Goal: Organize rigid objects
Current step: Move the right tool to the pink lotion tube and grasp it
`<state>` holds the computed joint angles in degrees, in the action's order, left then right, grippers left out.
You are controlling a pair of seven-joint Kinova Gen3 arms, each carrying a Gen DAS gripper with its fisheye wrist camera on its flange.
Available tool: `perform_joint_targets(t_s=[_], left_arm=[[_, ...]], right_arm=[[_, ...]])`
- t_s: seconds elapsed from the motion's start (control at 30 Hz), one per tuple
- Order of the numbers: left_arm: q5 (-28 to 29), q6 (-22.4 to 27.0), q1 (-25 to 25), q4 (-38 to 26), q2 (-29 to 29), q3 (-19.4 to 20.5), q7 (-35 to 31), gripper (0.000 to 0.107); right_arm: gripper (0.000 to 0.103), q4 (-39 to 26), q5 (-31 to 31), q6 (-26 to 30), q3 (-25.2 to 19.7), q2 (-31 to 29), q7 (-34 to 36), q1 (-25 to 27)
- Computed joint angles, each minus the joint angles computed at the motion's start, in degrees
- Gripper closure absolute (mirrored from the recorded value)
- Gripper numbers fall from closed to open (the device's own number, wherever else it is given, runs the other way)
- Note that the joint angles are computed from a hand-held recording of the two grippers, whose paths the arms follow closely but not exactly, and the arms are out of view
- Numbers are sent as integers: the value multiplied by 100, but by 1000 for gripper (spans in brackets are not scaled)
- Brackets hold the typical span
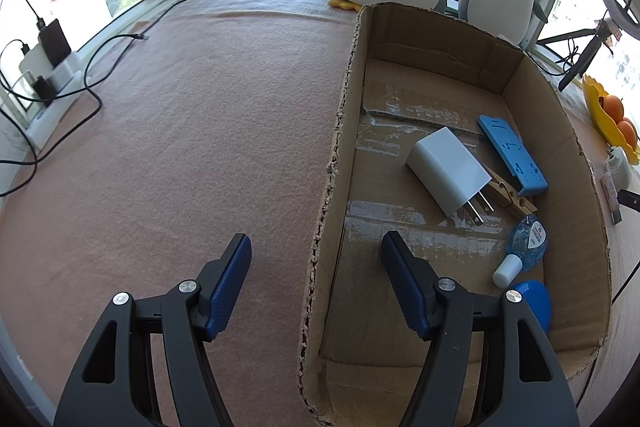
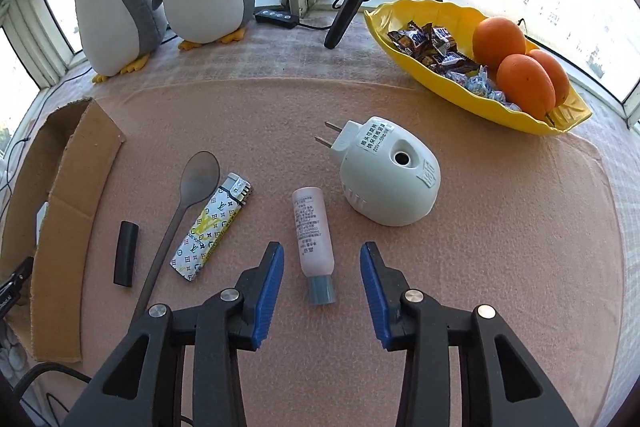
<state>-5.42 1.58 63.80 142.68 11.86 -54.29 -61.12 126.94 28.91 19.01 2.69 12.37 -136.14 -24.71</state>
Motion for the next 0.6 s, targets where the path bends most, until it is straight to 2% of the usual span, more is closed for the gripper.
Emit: perform_joint_targets(t_s=[0.23, 0.43, 0.6], left_arm=[[-7, 6, -7, -2, -1, 7, 4, 38], [-17, 9, -5, -6, 0, 7, 19, 38], [-33, 13, 0, -7, -1, 1, 30, 38]], right_arm=[[68, -243, -199, 151, -62, 278, 387, 86], [79, -396, -685, 213, -179, 476, 928, 323], [85, -388, -897, 176, -129, 511, 1163, 315]])
